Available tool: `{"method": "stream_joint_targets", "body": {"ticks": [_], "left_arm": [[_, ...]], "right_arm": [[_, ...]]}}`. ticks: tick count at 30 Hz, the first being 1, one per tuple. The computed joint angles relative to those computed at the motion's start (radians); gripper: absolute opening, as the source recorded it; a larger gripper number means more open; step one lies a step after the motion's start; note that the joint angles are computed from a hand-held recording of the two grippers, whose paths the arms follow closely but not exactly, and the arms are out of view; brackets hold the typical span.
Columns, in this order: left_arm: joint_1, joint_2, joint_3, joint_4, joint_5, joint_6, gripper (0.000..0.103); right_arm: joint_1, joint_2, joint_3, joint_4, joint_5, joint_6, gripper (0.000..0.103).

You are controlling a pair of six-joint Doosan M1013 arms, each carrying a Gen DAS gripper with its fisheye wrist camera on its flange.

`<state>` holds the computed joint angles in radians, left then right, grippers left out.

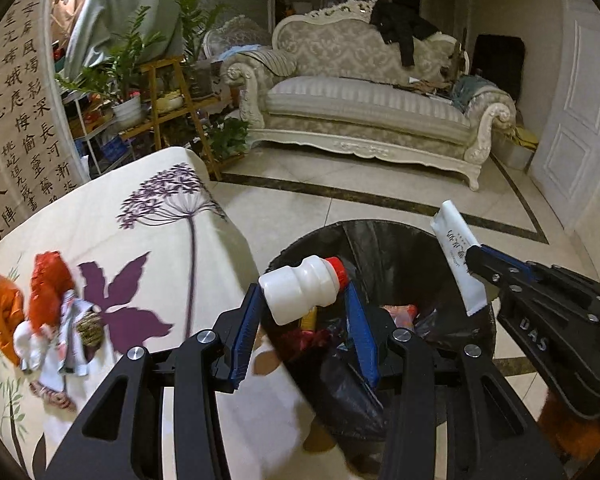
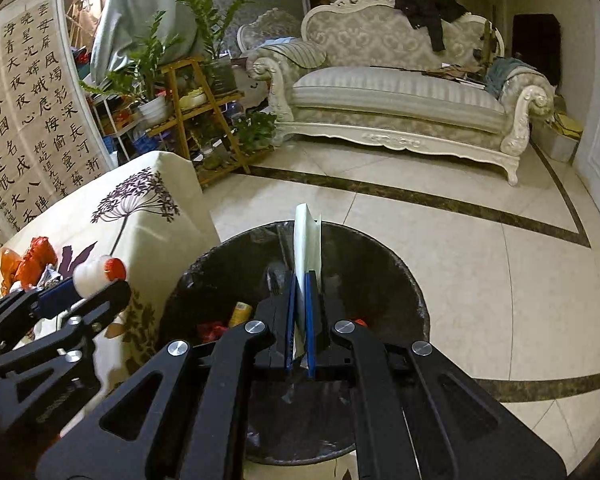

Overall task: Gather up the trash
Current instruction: 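Open the left tool to drop the white bottle into the bin, then lower the right tool into the bin and open it to drop the packet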

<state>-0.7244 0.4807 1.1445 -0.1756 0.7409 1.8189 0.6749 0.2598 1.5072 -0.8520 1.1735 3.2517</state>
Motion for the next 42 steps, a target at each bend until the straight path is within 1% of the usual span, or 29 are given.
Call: {"method": "stream_joint_targets", "body": {"ticks": [9,10,11,14,17,18,19,20,29,32,34,36,37,38,40,41,42], "left_arm": [[-0.018,0.03,-0.03,0.049,0.011,-0.02,0.044],[-0.018,0.037,-0.04,0.048,0.027,-0.02,0.046],[-0.018,0.039,-0.043,0.049,0.035,-0.023,0.052],[-0.016,0.039,-0.043,0.045,0.03,-0.04,0.063],[-0.016,0.038,-0.041,0.054,0.021,-0.057,0.069],[-0.016,0.037,-0.041,0.053,0.02,-0.06,0.07],[-0.015,0.036,-0.039,0.051,0.019,-0.061,0.071],[-0.015,0.035,-0.04,0.052,0.017,-0.065,0.073],[-0.006,0.023,-0.03,0.053,0.004,-0.082,0.075],[-0.003,0.02,-0.027,0.044,0.0,-0.079,0.075],[-0.002,0.017,-0.023,0.046,-0.005,-0.08,0.075],[0.0,0.015,-0.02,0.041,-0.007,-0.075,0.075],[0.0,0.015,-0.02,0.041,-0.007,-0.075,0.075],[-0.001,0.015,-0.019,0.046,-0.01,-0.081,0.075],[-0.001,0.015,-0.019,0.046,-0.009,-0.081,0.075],[0.0,0.014,-0.019,0.045,-0.008,-0.08,0.075],[0.0,0.013,-0.017,0.045,-0.01,-0.08,0.075]], "right_arm": [[-0.017,-0.011,0.023,0.009,-0.028,0.015,0.005],[-0.018,-0.011,0.024,0.012,-0.032,0.014,0.006],[-0.019,-0.012,0.026,0.015,-0.036,0.014,0.006],[-0.022,-0.012,0.029,0.019,-0.041,0.02,0.006],[-0.024,-0.013,0.031,0.023,-0.044,0.03,0.008],[-0.024,-0.014,0.032,0.024,-0.045,0.034,0.012],[-0.023,-0.014,0.033,0.021,-0.043,0.04,0.024],[-0.022,-0.014,0.033,0.018,-0.039,0.045,0.027],[-0.019,-0.011,0.031,0.025,-0.045,0.042,0.03],[-0.019,-0.014,0.034,0.021,-0.062,0.046,0.035],[-0.019,-0.02,0.043,0.011,-0.083,0.058,0.044],[-0.019,-0.023,0.044,0.015,-0.086,0.065,0.045],[-0.016,-0.033,0.06,-0.014,-0.124,0.095,0.046],[-0.015,-0.036,0.068,-0.036,-0.143,0.112,0.048],[-0.02,-0.015,0.038,0.013,-0.077,0.059,0.05],[-0.02,-0.015,0.039,0.011,-0.081,0.064,0.05],[-0.018,-0.021,0.048,0.001,-0.103,0.084,0.05]]}}
